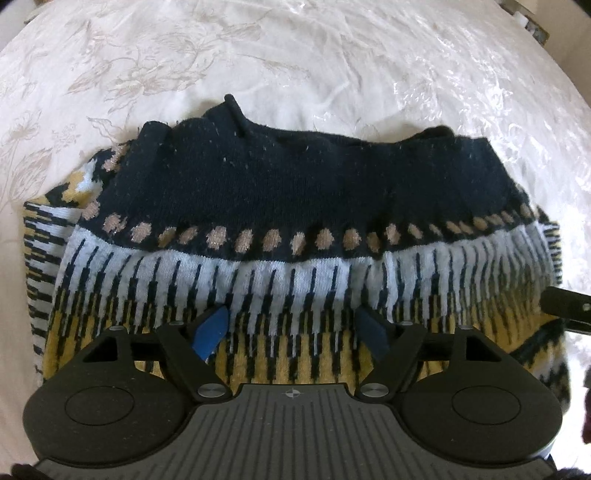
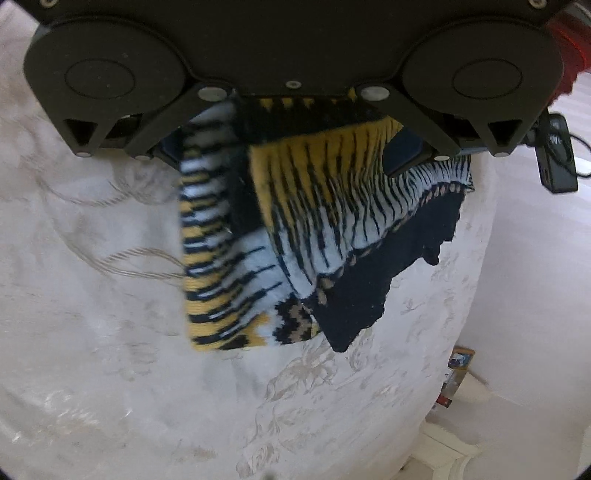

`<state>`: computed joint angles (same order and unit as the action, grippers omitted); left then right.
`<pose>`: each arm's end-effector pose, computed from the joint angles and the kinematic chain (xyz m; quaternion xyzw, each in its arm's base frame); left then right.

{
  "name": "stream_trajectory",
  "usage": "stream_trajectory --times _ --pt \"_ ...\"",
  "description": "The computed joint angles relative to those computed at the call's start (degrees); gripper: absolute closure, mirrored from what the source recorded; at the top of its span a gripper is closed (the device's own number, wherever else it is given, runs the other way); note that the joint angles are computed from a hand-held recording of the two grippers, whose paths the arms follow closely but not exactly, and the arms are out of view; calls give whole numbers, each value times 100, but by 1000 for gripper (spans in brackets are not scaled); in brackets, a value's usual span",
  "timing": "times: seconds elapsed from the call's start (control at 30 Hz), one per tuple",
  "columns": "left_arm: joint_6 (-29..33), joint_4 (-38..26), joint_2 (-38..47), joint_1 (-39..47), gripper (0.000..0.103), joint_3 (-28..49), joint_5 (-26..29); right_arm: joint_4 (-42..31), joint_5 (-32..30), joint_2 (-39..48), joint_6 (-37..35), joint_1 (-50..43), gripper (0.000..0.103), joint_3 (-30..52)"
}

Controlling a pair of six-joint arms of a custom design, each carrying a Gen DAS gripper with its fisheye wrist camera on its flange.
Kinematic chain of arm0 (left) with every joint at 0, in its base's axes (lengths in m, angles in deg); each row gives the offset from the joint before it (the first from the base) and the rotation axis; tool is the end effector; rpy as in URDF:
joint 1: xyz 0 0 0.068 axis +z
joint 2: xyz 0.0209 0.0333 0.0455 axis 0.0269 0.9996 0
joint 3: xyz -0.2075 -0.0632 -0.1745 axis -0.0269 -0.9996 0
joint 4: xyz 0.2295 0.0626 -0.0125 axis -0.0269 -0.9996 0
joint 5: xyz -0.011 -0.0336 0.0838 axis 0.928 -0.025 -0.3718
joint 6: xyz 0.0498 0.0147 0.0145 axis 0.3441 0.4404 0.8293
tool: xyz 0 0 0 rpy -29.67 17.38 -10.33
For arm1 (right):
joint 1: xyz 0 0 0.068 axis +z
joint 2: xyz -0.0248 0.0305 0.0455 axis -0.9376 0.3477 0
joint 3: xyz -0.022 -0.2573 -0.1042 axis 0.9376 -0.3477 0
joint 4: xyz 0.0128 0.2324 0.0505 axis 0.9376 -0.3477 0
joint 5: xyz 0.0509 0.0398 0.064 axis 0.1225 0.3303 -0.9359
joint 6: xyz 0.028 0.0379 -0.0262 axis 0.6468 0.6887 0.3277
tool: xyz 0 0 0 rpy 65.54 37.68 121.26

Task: Fold small clothes

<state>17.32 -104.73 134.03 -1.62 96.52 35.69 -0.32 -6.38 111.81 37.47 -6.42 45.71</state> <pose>0.2399 -0.0188 0.1291 0.1062 0.9816 -0.0717 0.1413 0.1109 0.1990 0.1228 0.1774 0.9025 0.3140 0.2355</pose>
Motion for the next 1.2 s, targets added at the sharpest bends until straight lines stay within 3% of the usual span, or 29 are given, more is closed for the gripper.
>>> stream_trajectory --times 0.2,0.33,0.6,0.73,0.87,0.93,1.0,1.07,1.13,1.2 --pt "-203 -45 122 154 29 412 249 404 158 130 9 123 0 -134" --pt "-313 106 621 -62 28 675 27 801 282 130 -16 230 0 -396" --pt "-615 477 1120 -486 6 812 -259 1549 84 189 94 27 0 -781" --pt "-717 545 1145 -570 5 795 -335 1765 -78 188 130 -109 0 -898" --pt "-634 251 838 -375 10 796 -82 1357 -345 27 99 -280 0 -738" --pt "-549 114 511 -190 11 661 74 1040 -486 -18 2 -347 7 -525" --pt "-486 -6 102 18 10 448 208 196 -478 -98 -160 -305 37 -100" --pt "-319 -175 -280 247 11 232 312 -800 -369 -106 -393 -222 46 411" --pt "-70 -381 -673 593 10 10 424 -1250 -254 -164 -428 -135 53 653" --pt "260 -641 -1011 1017 11 -171 553 -1834 -88 -284 -347 -36 71 932"
